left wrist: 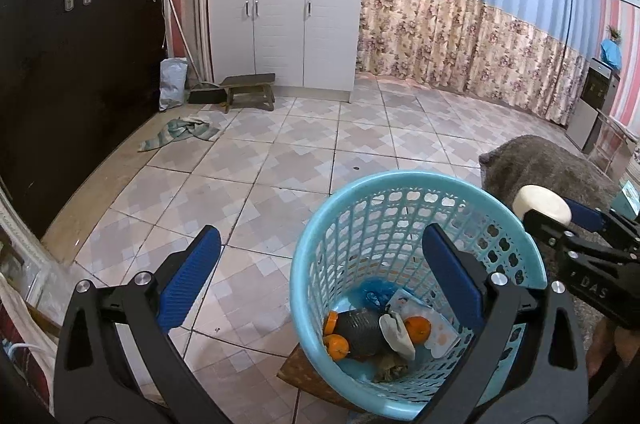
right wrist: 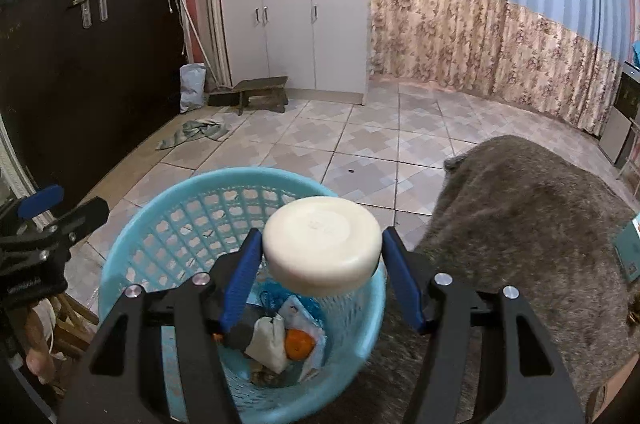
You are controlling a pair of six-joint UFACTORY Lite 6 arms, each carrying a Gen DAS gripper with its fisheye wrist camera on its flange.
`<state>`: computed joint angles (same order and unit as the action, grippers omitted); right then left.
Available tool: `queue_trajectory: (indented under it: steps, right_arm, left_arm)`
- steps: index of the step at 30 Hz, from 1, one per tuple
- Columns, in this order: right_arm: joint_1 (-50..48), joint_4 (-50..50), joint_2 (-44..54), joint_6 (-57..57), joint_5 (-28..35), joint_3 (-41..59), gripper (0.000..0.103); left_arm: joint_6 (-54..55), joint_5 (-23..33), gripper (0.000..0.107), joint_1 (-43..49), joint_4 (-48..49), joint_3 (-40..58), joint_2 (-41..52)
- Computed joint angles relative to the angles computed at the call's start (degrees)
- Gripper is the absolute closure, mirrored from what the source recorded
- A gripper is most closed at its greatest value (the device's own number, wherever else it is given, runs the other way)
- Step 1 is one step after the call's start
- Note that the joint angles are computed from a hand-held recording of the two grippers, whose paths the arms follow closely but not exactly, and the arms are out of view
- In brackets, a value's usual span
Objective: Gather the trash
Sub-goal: 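Open the right tool dropping the white round puck into the basket, then move both open tools back over the rug toward the beige cloth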
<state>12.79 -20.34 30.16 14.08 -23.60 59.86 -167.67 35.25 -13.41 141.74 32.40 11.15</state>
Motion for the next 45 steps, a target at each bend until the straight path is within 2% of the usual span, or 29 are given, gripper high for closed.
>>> queue_trajectory:
  steps: [1,3,8,13,19,25,27,33,38,45]
  right_arm:
    - [0.3,0.2,0.2,-0.6,-0.2,0.3,0.033]
    - [0.5,3.0,-0.3,-4.0,-1.4,-0.7,0.026]
    - [-1.1,4.6,-3.3,-6.9,-3.0,-4.2,0.016]
    - [-5.7,1.8,-8.8,-7.1,-3.7,-8.7,0.008]
    - [-16.4,-10.5,-17.0,-1.4,-5.7,-15.2,0.007]
    - [-32.7,-31.2,-21.6,10.5,-9.6,-18.2,0.007]
    - [-38.0,-34.9,-22.0,10.8,-10.9,-18.8,0.007]
    - [-53.1,-47.2,-17.9,14.7,-14.9,-14.0,0.007]
    - [-62.7,-52.4,-11.8,16.7,-16.5,-7.4,0.007]
    - [-72.1,-55.9,-3.7,18.6,-17.1,2.8,0.007]
  left_arm:
    - [0.2,0.0,0.010,0.1,-0.1,0.0,0.0]
    - [0.8,0.3,0.010,0.0,-0.5,0.1,0.1]
    - [2.8,0.3,0.010,-1.0,-2.8,0.0,-1.1]
    - [6.4,-0.2,0.010,-4.0,-7.9,0.4,-2.9]
    - [13.9,0.0,0.010,-10.5,-17.9,1.3,-5.6]
    - [19.5,1.5,0.010,-18.9,-28.5,4.8,-4.6]
    - [20.3,2.3,0.010,-22.0,-31.1,6.8,-2.9]
    - [22.2,3.2,0.010,-29.5,-36.6,14.5,3.2]
    - [25.6,4.0,0.010,-34.9,-40.4,23.4,10.1]
    - [30.5,1.9,0.010,-39.3,-44.1,38.0,21.3]
